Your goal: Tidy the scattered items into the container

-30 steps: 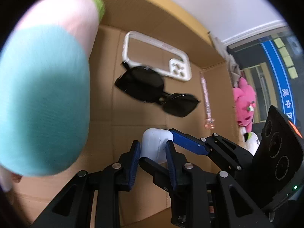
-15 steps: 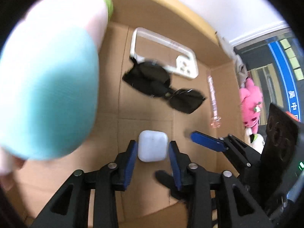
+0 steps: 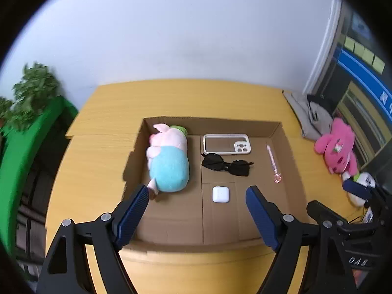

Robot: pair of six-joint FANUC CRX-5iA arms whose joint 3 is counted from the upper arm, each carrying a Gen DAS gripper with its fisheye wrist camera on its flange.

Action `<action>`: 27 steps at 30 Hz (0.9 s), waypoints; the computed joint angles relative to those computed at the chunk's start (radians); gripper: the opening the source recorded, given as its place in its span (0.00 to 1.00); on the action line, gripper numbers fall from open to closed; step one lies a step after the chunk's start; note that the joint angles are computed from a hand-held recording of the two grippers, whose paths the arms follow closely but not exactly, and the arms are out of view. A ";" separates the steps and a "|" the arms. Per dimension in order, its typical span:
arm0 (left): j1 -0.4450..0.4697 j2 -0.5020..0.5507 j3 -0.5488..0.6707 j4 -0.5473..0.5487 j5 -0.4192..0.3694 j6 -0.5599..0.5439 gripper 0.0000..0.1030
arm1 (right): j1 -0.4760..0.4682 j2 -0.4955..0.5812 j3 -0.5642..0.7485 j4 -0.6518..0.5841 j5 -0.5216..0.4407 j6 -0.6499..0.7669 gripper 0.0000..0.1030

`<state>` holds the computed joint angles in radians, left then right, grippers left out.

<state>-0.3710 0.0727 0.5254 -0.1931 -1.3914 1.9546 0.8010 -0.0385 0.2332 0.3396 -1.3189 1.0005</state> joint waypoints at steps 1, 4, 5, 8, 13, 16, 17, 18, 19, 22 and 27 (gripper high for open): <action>-0.011 -0.003 0.015 -0.012 -0.022 0.015 0.79 | 0.019 -0.017 -0.002 0.019 -0.016 -0.004 0.99; -0.049 -0.017 0.052 -0.039 -0.070 0.051 0.79 | 0.058 -0.052 -0.002 0.043 -0.062 0.004 0.99; -0.065 -0.019 0.065 -0.049 -0.085 0.056 0.79 | 0.069 -0.065 -0.003 0.047 -0.079 -0.003 0.99; -0.118 -0.025 0.099 -0.097 -0.125 0.064 0.79 | 0.098 -0.104 -0.012 0.064 -0.117 -0.028 0.99; -0.172 -0.040 0.114 -0.123 -0.142 0.117 0.79 | 0.133 -0.147 -0.030 0.087 -0.146 -0.048 0.99; -0.209 -0.038 0.137 -0.160 -0.160 0.124 0.79 | 0.151 -0.162 -0.029 0.097 -0.160 -0.055 0.99; -0.220 -0.036 0.146 -0.170 -0.166 0.126 0.79 | 0.157 -0.166 -0.029 0.101 -0.161 -0.055 0.99; -0.227 -0.035 0.152 -0.176 -0.168 0.128 0.79 | 0.165 -0.170 -0.029 0.108 -0.163 -0.054 0.99; -0.232 -0.035 0.156 -0.179 -0.169 0.129 0.79 | 0.174 -0.172 -0.029 0.117 -0.167 -0.054 0.99; -0.250 -0.032 0.172 -0.199 -0.179 0.131 0.79 | 0.190 -0.177 -0.028 0.132 -0.175 -0.060 0.99; -0.252 -0.043 0.167 -0.200 -0.179 0.139 0.79 | 0.215 -0.182 -0.027 0.152 -0.188 -0.073 0.99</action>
